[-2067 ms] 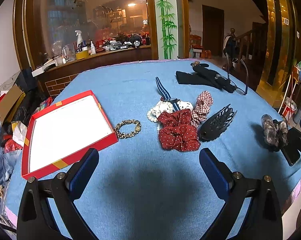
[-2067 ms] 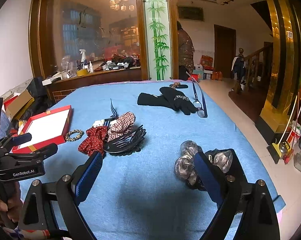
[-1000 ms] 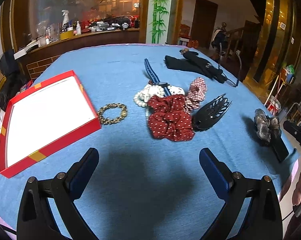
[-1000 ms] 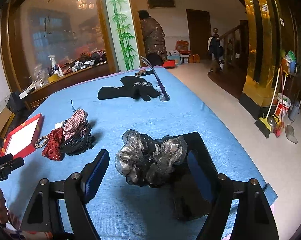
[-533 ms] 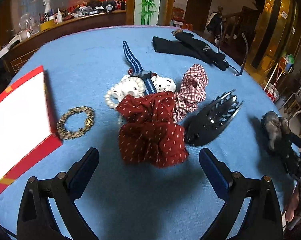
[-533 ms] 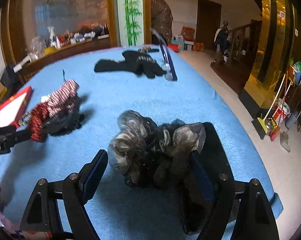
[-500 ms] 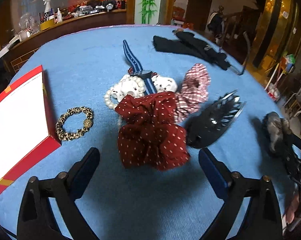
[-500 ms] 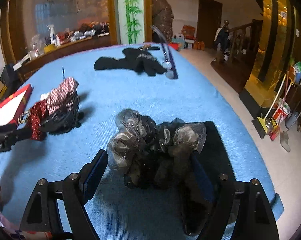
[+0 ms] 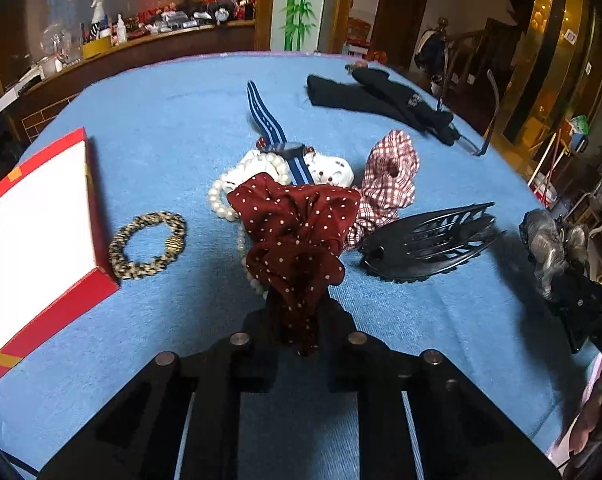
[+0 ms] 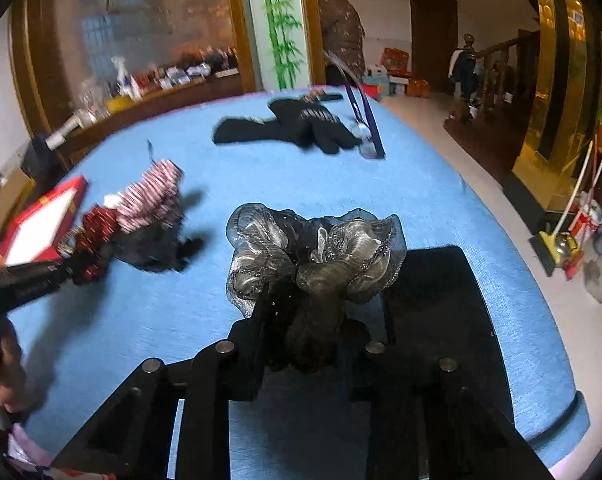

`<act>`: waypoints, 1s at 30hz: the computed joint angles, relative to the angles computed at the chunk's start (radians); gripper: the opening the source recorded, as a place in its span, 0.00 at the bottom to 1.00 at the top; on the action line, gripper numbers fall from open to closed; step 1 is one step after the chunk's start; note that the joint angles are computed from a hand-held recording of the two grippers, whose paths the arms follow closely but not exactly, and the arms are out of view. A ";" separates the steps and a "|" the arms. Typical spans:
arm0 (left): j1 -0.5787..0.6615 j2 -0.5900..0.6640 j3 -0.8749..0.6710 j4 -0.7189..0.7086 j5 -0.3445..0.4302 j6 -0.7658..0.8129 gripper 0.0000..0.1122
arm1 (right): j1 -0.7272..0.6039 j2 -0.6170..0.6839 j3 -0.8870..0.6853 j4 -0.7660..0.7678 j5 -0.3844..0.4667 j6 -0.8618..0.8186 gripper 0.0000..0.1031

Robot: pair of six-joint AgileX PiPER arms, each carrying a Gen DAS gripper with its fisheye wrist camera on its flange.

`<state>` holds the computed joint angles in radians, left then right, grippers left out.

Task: Organize jewelry
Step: 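Carry both scrunchies into the red-rimmed box and open both tools to release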

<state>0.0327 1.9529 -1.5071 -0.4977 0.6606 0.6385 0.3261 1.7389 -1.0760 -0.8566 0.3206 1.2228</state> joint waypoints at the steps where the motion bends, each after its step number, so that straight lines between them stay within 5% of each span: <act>1: 0.006 -0.014 0.015 -0.017 -0.005 0.018 0.13 | 0.007 -0.013 0.008 -0.036 -0.008 0.036 0.28; 6: 0.051 -0.089 0.078 -0.109 -0.015 0.108 0.13 | 0.056 -0.065 0.030 -0.258 -0.009 0.245 0.28; 11: 0.090 -0.138 0.107 -0.162 -0.034 0.151 0.13 | 0.092 -0.071 0.007 -0.296 -0.025 0.277 0.28; 30: 0.196 -0.159 0.134 -0.186 -0.085 0.172 0.13 | 0.208 0.088 -0.255 0.099 -0.011 -0.199 0.29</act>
